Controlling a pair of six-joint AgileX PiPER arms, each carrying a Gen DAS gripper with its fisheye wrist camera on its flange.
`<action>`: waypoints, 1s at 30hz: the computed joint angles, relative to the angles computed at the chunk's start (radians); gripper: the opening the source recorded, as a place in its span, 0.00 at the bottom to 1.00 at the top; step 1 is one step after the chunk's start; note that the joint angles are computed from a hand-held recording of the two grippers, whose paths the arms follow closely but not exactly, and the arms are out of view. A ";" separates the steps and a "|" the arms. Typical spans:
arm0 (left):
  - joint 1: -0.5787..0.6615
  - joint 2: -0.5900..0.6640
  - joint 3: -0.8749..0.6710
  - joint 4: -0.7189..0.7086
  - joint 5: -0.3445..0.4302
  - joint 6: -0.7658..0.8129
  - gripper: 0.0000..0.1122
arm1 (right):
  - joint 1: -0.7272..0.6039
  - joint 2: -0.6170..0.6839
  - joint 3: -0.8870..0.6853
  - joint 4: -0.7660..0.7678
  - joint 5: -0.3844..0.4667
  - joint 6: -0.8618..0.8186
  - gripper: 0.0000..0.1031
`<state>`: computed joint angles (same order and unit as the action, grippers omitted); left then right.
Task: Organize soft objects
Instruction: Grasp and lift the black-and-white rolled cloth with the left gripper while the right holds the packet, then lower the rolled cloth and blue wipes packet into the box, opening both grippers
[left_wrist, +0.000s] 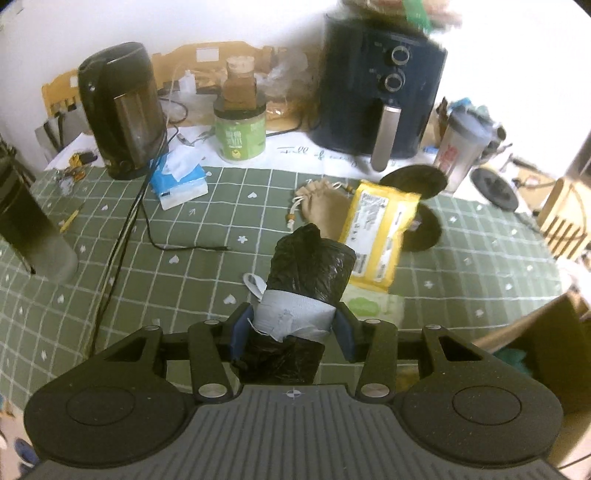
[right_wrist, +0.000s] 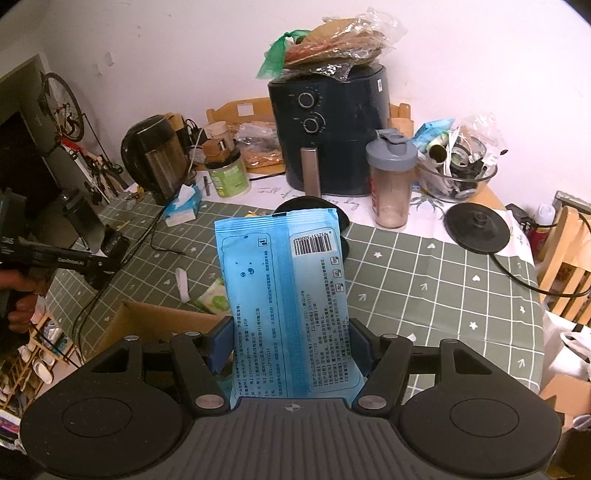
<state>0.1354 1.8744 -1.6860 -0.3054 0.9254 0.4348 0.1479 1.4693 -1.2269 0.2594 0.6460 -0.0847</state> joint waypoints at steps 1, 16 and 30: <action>0.005 -0.021 0.015 -0.017 0.008 0.000 0.41 | 0.004 -0.004 0.004 0.003 -0.002 0.000 0.65; 0.047 -0.262 0.274 -0.235 0.086 -0.012 0.41 | 0.016 -0.032 0.040 0.111 -0.010 -0.160 0.65; -0.010 -0.326 0.410 -0.284 0.078 -0.182 0.42 | -0.093 -0.117 0.149 0.317 0.041 -0.431 0.65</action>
